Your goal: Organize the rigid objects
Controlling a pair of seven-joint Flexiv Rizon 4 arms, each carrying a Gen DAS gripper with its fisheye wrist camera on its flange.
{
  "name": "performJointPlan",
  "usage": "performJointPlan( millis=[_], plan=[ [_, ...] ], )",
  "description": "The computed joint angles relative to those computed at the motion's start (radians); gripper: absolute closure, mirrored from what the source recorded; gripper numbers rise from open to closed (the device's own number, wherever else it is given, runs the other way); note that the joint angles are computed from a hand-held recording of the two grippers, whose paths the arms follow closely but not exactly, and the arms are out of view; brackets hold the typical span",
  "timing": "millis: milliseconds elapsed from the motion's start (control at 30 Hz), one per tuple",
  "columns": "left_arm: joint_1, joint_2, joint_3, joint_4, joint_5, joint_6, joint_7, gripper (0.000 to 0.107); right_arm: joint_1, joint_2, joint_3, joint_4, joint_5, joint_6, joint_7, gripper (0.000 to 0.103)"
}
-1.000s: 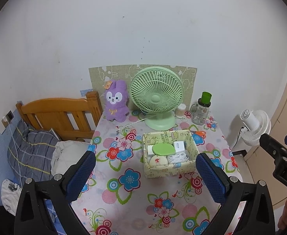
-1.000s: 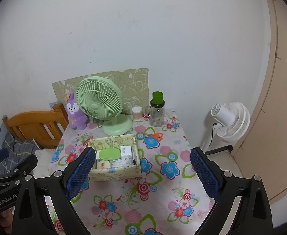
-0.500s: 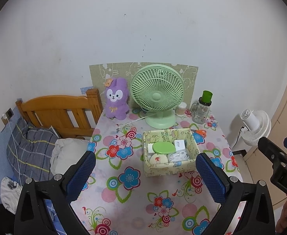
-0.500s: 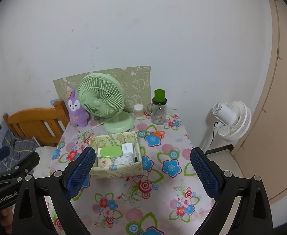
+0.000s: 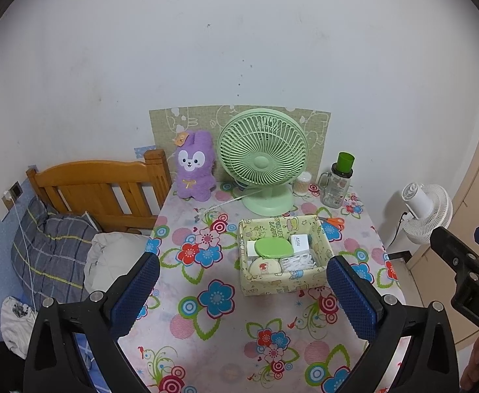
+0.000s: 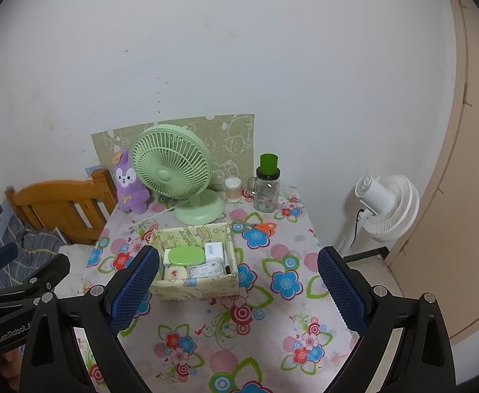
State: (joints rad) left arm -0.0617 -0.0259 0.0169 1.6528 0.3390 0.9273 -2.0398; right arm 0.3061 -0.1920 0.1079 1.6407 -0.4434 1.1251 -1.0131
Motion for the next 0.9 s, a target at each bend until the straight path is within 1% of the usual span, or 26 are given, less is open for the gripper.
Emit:
performJointPlan(
  millis=[533, 900],
  plan=[
    [0.002, 0.003, -0.001, 0.003, 0.002, 0.006, 0.015, 0.004, 0.005, 0.0, -0.001, -0.003, -0.006, 0.005, 0.004, 0.004],
    [0.002, 0.002, -0.002, 0.004, -0.002, 0.013, 0.032, 0.004, 0.002, 0.0, 0.005, -0.006, 0.019, 0.003, -0.014, 0.004]
  ],
)
